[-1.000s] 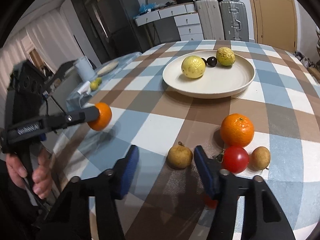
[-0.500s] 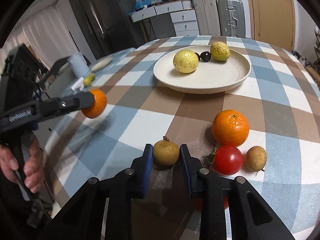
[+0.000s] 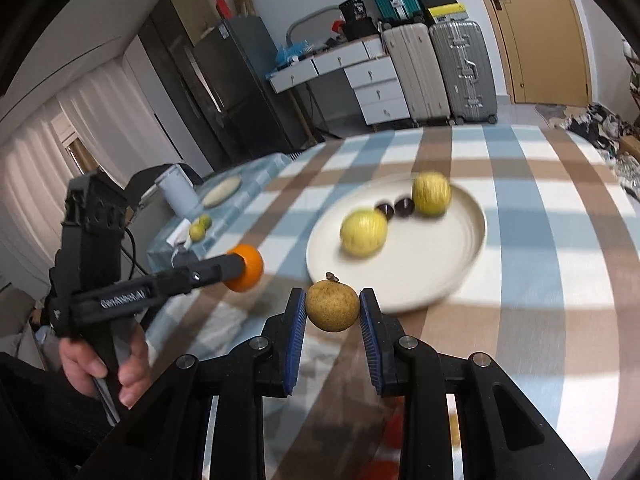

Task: Organize fruits
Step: 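Carry the mandarin and the brown pear with both tools over the cream plate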

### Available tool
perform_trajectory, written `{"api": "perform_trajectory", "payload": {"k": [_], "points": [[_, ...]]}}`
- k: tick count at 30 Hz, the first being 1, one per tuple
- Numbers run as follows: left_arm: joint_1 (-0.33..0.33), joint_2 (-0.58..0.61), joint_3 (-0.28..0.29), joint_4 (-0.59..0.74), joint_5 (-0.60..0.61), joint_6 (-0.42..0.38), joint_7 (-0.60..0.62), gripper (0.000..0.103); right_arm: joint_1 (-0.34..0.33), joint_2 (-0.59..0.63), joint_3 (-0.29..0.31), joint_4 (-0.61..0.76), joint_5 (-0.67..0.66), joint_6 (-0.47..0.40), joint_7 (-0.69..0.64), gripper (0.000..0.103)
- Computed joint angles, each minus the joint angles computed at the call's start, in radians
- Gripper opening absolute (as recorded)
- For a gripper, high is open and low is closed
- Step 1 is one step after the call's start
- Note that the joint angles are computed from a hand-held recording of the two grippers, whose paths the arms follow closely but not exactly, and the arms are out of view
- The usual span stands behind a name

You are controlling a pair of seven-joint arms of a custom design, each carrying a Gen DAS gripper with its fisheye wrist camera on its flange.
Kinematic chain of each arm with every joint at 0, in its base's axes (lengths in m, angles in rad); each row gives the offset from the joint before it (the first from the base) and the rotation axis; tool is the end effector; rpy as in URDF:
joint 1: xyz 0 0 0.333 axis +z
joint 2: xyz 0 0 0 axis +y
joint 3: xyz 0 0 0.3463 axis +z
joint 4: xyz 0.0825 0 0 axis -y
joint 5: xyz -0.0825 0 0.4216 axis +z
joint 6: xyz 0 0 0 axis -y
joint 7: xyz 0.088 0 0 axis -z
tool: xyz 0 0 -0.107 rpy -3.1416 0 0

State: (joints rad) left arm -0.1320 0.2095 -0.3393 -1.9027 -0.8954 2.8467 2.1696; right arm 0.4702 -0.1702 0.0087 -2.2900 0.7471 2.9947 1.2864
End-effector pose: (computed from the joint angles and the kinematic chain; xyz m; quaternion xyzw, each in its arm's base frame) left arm 0.6325 -0.2594 0.4752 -0.5481 0.7149 -0.4320 0.0429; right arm 0.5139 0.2124 0.5214 -0.6562 0.6111 -0.0956 0.4323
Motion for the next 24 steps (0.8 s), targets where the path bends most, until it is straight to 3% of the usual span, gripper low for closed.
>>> {"api": "perform_trajectory", "payload": {"k": [4,12,18,24], "points": [[-0.016,0.089,0.022,0.117,0.129,-0.018,-0.092,0.037,-0.016,0.071,-0.025,0.126,0.066,-0.077,-0.094,0.028],[0.003,0.278,0.004,0.341,0.304,-0.083,-0.256,0.037,-0.132,0.231,0.039,0.342,0.084,-0.163,-0.131,0.028],[-0.003,0.403,-0.004,0.497,0.419,-0.142,-0.326,0.037,-0.228,0.371,0.094,0.508,0.104,-0.276,-0.097,0.028],[-0.008,0.503,-0.012,0.636,0.492,-0.221,-0.350,0.037,-0.269,0.493,0.114,0.638,-0.013,-0.342,0.017,0.028]]}}
